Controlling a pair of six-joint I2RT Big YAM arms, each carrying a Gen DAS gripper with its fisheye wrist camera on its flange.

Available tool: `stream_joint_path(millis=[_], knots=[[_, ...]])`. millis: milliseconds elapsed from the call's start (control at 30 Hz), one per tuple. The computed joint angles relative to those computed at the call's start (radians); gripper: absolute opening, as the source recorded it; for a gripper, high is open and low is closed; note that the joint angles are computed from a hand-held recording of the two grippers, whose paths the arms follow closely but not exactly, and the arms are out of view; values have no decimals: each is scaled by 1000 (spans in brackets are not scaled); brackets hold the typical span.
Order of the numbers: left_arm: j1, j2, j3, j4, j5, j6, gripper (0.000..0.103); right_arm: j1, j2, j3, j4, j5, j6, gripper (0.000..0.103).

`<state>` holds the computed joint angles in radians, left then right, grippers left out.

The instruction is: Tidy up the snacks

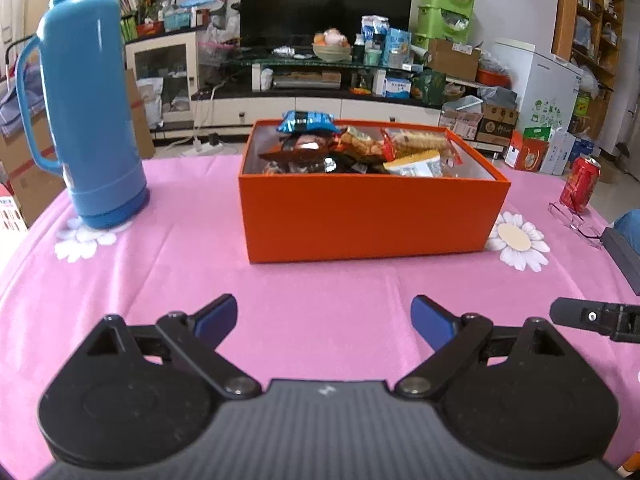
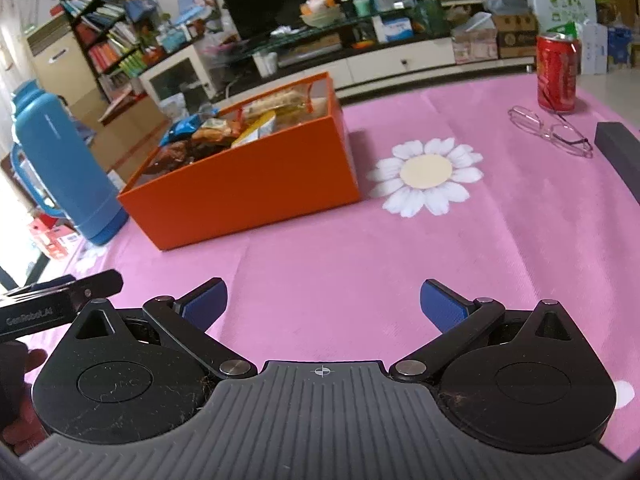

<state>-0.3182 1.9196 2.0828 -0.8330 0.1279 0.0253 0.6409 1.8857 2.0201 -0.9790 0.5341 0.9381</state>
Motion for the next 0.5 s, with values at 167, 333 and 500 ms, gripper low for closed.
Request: stream_joint_path(millis=[167, 333, 500], knots=[[-1, 19, 18, -12, -14, 1, 92, -17, 33, 41, -15, -36, -9, 92], [-1, 44, 40, -34, -36, -17, 92, -23, 66, 83, -44, -62, -23, 92], [1, 51, 45, -26, -66, -21, 92, -28, 86, 106, -61, -79, -28, 92]])
